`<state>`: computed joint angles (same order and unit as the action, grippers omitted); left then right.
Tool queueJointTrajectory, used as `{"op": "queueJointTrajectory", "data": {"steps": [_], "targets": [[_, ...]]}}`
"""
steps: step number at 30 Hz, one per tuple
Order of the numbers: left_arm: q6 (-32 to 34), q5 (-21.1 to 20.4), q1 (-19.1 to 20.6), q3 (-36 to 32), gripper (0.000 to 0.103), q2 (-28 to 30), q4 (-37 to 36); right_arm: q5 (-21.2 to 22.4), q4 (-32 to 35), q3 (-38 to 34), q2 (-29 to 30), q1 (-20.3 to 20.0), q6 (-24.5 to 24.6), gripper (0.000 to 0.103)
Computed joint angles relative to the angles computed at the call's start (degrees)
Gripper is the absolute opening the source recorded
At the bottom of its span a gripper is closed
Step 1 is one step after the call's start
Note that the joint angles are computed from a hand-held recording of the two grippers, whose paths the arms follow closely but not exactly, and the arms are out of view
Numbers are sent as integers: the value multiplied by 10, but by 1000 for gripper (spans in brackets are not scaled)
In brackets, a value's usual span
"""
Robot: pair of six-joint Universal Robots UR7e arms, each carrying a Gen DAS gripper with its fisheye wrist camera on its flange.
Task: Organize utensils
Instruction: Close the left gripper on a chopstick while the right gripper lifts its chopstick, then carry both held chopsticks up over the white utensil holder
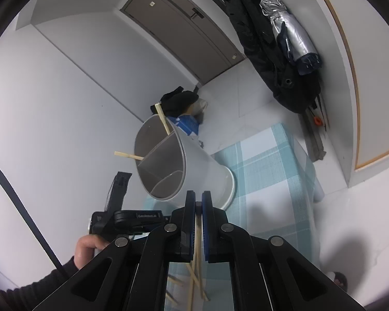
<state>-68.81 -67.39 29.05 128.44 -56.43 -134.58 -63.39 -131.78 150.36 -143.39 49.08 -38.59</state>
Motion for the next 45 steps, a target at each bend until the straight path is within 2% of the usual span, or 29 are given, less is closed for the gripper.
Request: {"op": "queueJointTrajectory", "data": {"steps": [8,21,23,26,36,42,45], "targets": [[5,1,-8,-21,8,13,49,-1,-4,0,1,-2,2,4],[-39,32,-16,11,6,-13,-16,-10,-23,5,6,10,4,4],[-44,39,-22,16,6,-20,-22,-20,-45,11,4,25,2,4],[-55,52,-35,32,4,-38,-35,-61,-108,23,13,67,7,4],[-67,105,-72,81,3,-87,-99,-81,-162,36,23,106,31,4],[-51,140,-108,111,3,-122,-144,-119,-218,49,25,159,40,4],[-51,164,-134,122,3,-133,-150,-151,-257,56,37,199,46,4]]}}
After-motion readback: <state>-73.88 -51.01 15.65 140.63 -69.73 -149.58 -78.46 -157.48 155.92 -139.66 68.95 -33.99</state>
